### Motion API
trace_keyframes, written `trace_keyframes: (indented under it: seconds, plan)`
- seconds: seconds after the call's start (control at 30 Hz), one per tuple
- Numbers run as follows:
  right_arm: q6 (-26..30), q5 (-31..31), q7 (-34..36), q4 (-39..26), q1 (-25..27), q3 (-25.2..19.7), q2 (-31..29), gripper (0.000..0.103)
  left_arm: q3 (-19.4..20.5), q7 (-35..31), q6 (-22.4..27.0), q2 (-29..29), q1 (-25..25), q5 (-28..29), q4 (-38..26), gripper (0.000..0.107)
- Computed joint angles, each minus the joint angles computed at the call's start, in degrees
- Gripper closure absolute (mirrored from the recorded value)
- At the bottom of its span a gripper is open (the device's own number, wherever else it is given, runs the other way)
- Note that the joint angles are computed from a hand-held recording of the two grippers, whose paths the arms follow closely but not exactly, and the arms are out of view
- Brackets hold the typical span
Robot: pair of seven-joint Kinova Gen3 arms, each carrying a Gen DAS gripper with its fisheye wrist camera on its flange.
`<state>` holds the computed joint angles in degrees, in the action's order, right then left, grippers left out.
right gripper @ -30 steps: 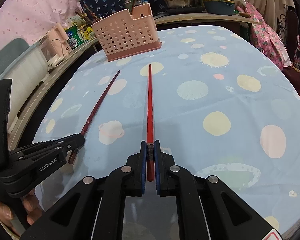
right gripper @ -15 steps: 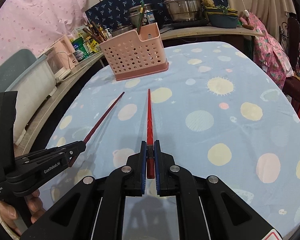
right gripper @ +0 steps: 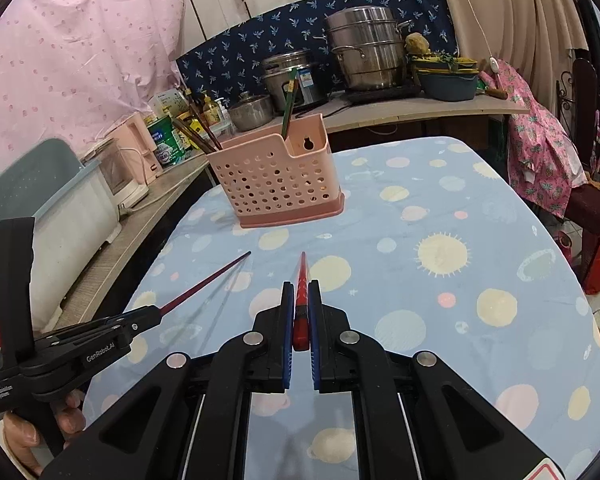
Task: Organize utensils
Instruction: 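Lift both chopsticks and carry them over the pink basket with both grippers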
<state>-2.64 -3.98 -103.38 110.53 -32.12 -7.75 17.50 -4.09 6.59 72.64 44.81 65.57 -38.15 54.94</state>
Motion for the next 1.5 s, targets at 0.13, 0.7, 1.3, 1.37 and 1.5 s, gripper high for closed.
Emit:
trace_keyframes:
  seconds: [0.13, 0.7, 1.3, 1.37, 1.5]
  plan:
    - [0.14, 0.31, -0.18, -1.95, 1.48, -1.31, 0.01, 0.096, -0.67, 0.27, -0.1, -1.27, -0.11, -1.22, 0.57, 0.101]
    - [3.83, 0.98, -0.95, -12.77, 2.74, -1.49, 2.45, 0.096, -1.3, -3.4, 0.67, -3.26, -3.18, -5.55, -1.88, 0.101]
    - [9.33, -1.08, 4.9, -23.51, 12.65, -12.19, 5.98, 0.096, -2.34, -7.49, -3.5, -5.83, -7.33, -5.52, -4.9, 0.101]
    - [10.3, -2.16, 6.17, -25.56, 14.2, -13.82, 6.62, 0.096, -2.58, -8.27, -3.49, -6.11, -7.63, -5.89, -5.97, 0.101]
    - [11.94, -3.88, 8.1, -29.97, 14.54, -13.85, 7.66, 0.096, -3.48, -11.68, -1.4, -5.18, -7.94, -7.05, -10.81, 0.101]
